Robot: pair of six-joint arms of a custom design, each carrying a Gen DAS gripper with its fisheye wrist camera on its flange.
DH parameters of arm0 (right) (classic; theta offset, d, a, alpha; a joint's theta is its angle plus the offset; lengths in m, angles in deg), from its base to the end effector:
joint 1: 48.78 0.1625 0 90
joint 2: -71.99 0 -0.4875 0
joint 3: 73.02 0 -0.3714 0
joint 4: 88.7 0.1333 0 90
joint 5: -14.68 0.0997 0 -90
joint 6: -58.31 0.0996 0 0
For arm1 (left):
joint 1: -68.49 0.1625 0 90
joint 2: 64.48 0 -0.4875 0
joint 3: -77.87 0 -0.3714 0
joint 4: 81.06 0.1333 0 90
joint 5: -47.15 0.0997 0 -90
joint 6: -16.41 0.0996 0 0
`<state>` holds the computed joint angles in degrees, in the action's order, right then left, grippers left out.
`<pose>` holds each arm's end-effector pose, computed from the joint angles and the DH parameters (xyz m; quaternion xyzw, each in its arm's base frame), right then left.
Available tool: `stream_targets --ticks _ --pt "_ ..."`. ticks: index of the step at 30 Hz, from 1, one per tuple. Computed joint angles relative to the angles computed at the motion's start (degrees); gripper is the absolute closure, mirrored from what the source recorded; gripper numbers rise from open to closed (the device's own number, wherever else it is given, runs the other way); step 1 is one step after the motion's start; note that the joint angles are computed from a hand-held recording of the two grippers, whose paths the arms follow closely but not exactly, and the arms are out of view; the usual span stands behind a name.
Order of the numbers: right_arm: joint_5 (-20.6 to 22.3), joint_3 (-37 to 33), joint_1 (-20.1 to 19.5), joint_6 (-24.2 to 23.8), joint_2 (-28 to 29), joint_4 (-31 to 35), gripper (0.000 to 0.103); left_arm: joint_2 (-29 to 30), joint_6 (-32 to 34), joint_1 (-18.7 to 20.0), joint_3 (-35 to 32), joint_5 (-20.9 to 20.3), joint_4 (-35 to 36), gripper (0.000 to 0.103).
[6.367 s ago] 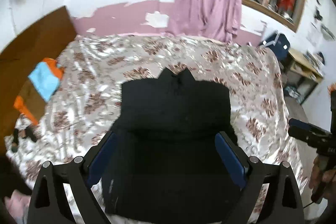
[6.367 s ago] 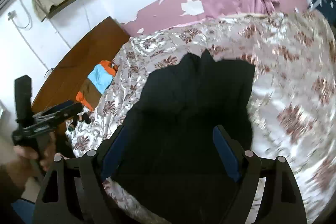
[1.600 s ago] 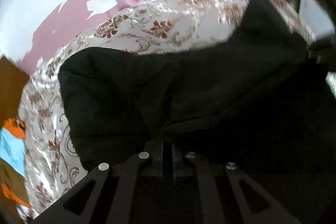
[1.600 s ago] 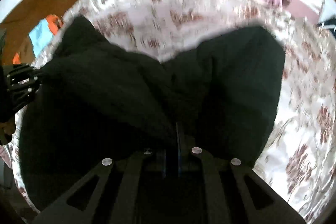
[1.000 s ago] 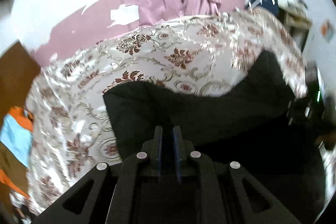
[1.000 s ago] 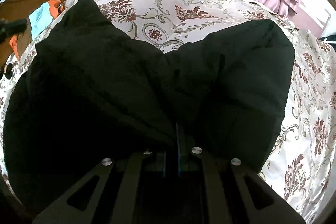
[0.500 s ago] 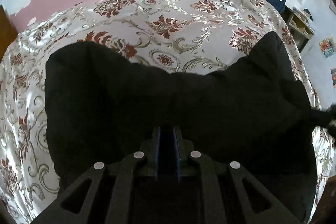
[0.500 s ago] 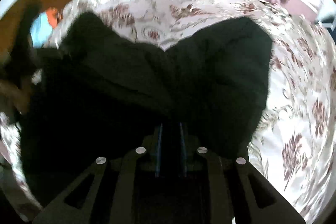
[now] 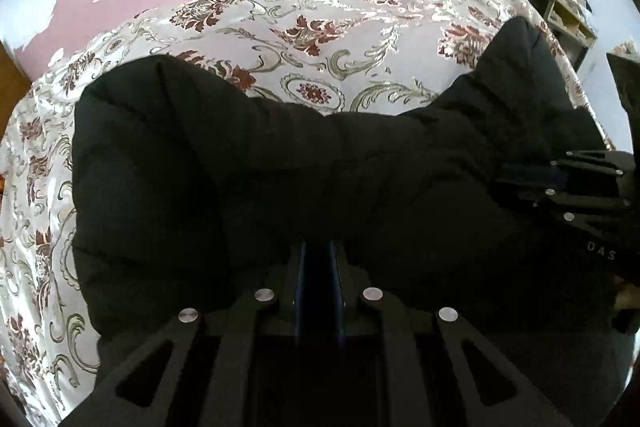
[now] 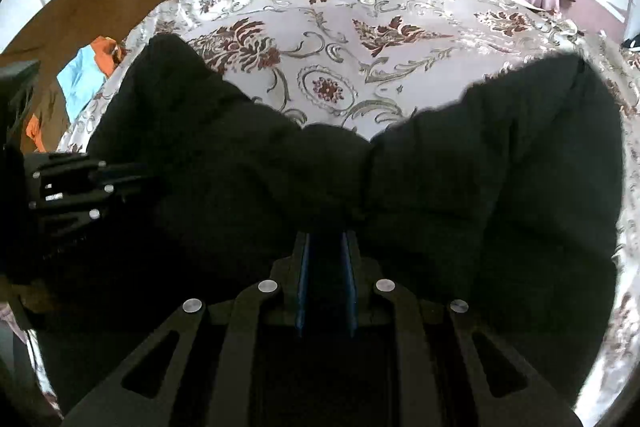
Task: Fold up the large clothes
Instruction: 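Lift the hem with both tools and fold it over toward the collar, then open both grippers and lay the folded hem onto the jacket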
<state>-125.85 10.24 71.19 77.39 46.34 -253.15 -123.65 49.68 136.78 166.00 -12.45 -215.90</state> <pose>0.4246 -0.6234 0.0282 0.0227 -0.8965 0.2957 0.3291 -0.0861 -0.7129 0.3459 0.4090 0.8646 -0.1065 0.2718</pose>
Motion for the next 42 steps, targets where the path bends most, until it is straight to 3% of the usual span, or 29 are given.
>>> stream_targets --ticks 5,13,23,27,32,38,40,42 --pt "0.96 -0.09 -0.68 0.80 0.50 0.85 0.089 0.91 -4.28 0.85 -0.60 -0.64 0.51 0.091" --pt "2.67 -1.55 -2.20 4.62 1.27 4.25 0.089 2.21 -4.17 0.96 0.57 1.18 -1.37 0.091" --pt "1.22 -3.45 -2.31 5.05 2.61 7.53 0.089 3.10 -4.76 0.45 1.25 4.01 -2.00 0.091" --pt "0.71 -4.47 -2.33 6.24 2.82 9.58 0.089 3.61 -9.28 0.11 -0.78 4.73 2.10 0.092" --pt "3.36 -4.21 -2.58 10.37 1.43 10.94 0.089 4.28 -16.32 0.42 -5.61 2.69 10.25 0.091" --pt "6.00 -3.72 -2.55 11.21 0.03 11.93 0.084 4.40 -19.56 1.32 -9.33 -1.60 16.47 0.083" --pt "5.72 -4.05 -2.18 10.75 0.05 12.86 0.079 3.98 -19.64 1.15 -9.24 -2.02 16.76 0.074" --pt "5.24 -4.26 -1.64 10.23 -0.06 13.53 0.063 3.47 -19.63 0.79 -8.99 -2.58 17.16 0.063"
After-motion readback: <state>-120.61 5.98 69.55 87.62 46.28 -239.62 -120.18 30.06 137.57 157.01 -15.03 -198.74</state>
